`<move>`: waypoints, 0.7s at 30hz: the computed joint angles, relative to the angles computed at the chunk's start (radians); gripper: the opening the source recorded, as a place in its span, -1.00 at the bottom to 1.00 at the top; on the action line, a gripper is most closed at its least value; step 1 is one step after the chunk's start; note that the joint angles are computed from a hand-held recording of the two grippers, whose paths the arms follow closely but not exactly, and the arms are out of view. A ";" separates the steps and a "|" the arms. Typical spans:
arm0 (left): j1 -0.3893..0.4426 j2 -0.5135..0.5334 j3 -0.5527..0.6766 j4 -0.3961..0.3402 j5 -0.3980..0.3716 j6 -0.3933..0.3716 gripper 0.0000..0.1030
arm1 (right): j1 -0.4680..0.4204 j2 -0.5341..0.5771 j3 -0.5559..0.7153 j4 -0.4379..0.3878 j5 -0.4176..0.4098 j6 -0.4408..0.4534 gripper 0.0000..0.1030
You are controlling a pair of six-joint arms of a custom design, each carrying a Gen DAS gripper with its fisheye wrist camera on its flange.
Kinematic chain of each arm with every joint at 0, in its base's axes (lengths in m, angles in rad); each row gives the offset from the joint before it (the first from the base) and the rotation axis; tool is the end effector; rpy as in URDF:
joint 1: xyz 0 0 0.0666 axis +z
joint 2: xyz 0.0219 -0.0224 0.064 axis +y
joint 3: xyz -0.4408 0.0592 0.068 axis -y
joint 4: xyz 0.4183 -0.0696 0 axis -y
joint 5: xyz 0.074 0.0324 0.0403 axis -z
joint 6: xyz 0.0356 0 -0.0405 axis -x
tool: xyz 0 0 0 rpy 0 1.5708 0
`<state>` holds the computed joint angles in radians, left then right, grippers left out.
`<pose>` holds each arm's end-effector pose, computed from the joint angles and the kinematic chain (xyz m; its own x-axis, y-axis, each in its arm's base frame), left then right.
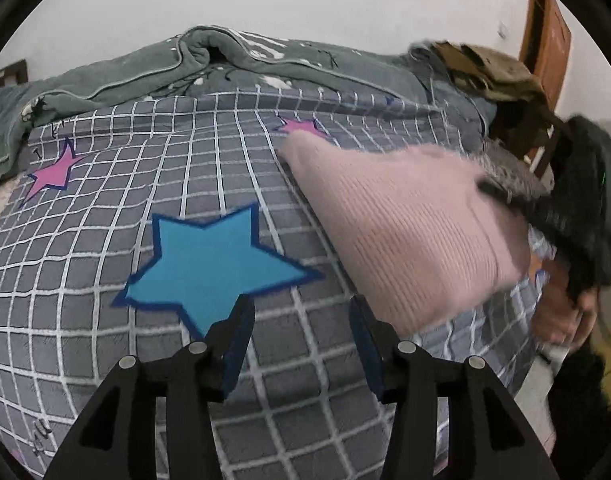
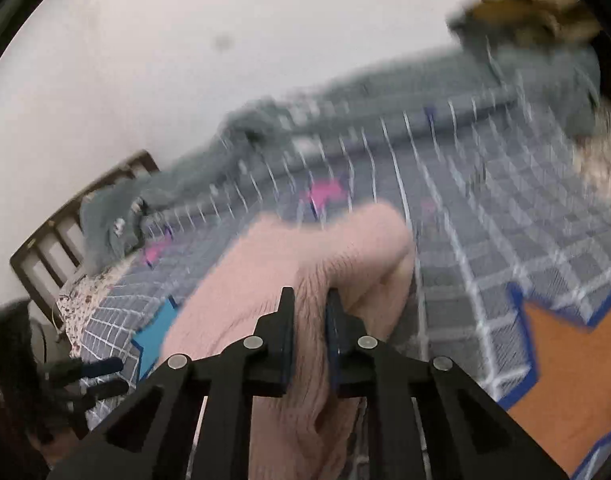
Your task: Fold small clothes
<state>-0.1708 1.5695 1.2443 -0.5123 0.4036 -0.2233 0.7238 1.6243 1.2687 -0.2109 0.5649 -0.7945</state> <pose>0.5464 -0.1088 0.3584 -0.6220 0.3139 -0.7173 0.5672 0.8122 -0.1363 0.4574 0.3783 0.3655 -0.4394 0.4160 -0.7962 0.1322 0.9066 0.4008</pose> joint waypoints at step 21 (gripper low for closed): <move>-0.101 0.201 0.273 -0.163 0.034 0.082 0.16 | -0.039 0.012 0.038 -0.180 -0.095 -0.116 -0.32</move>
<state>-0.2713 1.7706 1.5178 -0.6754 0.4379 -0.1417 0.6848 1.6367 1.3069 -0.3914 0.4700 -0.9103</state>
